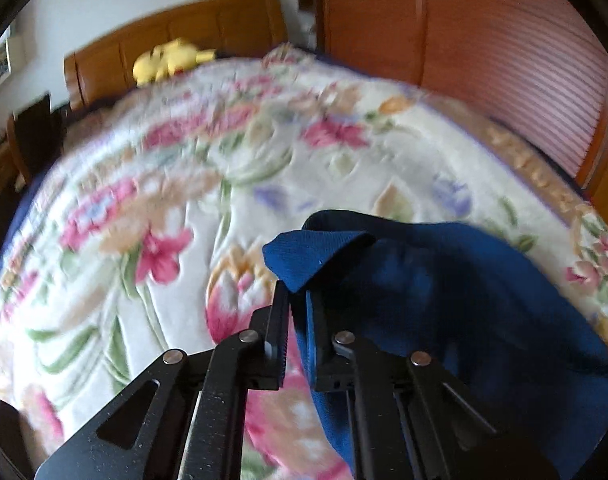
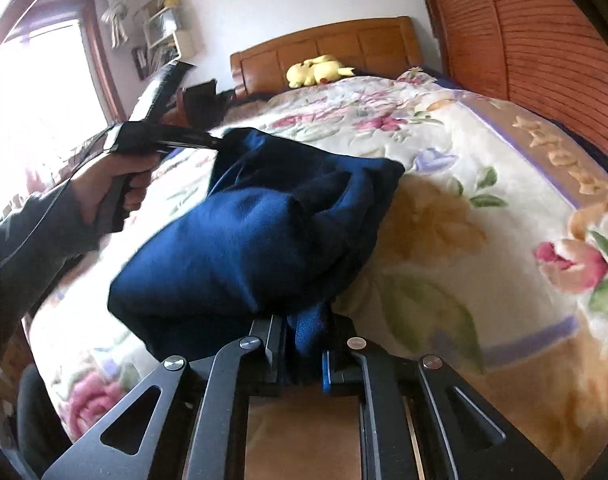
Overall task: Fold large clothes
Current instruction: 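Carry the blazer bundle with both grippers toward the bed corner by the wardrobe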
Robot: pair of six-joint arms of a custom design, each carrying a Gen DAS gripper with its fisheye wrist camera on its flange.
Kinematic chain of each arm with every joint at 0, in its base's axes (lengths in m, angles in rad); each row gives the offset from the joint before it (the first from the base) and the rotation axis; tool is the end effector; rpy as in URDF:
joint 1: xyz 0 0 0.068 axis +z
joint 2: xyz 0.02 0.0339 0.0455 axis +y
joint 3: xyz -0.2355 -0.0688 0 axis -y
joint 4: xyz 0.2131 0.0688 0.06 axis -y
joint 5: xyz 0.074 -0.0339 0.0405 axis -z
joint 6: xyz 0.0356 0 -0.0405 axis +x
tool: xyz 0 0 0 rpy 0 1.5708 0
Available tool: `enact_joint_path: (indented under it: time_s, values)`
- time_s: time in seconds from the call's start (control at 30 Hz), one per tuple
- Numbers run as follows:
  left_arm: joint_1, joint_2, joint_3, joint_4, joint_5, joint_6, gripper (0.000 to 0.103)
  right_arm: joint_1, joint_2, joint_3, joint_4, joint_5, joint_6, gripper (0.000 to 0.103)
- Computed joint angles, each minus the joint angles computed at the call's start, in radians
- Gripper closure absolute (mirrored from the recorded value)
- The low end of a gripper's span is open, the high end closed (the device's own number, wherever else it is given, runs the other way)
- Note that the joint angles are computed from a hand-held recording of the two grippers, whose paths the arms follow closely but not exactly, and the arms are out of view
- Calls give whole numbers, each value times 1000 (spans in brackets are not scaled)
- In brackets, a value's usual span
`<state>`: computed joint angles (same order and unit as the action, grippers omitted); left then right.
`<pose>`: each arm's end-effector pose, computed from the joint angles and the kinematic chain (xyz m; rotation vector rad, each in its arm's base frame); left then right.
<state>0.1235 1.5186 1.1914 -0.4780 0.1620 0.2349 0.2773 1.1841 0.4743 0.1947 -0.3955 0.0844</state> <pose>0.3028 0.0318 0.2583 0.2085 2.3533 -0.0191 0.2126 0.0748 0.1856 -0.4442 2.0562 0.6309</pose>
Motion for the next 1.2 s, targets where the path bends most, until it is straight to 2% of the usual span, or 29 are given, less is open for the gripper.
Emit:
enact_joint_path:
  time_s: [0.07, 0.17, 0.23, 0.33, 0.4, 0.53, 0.67, 0.8, 0.93, 1.03, 1.07, 1.2]
  values:
    - [-46, -123, -31, -23, -33, -8, 95, -54, -66, -22, -9, -28, 12, 92]
    - [-112, -209, -17, -71, -73, -50, 95, -186, -190, -40, -78, -137, 4, 93]
    - [-173, -230, -2, -79, -121, -80, 95, -300, -259, -29, -156, -223, -44, 93]
    - [-306, -216, 47, -95, -194, -167, 95, -525, -301, 33, -321, -368, -208, 93]
    - [-402, -198, 74, -88, -243, -224, 95, -701, -290, 86, -424, -471, -363, 93]
    - [-618, -95, 166, -64, -346, -327, 95, -1037, -135, 274, -690, -647, -695, 93]
    - [-785, 65, 304, -38, -432, -395, 95, -1242, 68, 477, -884, -694, -951, 93]
    - [-887, 221, 467, -39, -456, -448, 95, -1388, 225, 636, -982, -694, -1093, 93]
    - [-984, 443, 721, -85, -481, -482, 95, -1483, 336, 731, -972, -672, -1114, 93]
    - [-1024, 573, 882, -137, -480, -485, 95, -1520, 391, 741, -929, -637, -1107, 93]
    - [-1034, 622, 940, -159, -479, -485, 95, -1506, 364, 706, -890, -609, -1062, 93]
    - [-1073, 714, 1027, -184, -521, -476, 94, -1509, 417, 665, -805, -547, -1011, 91]
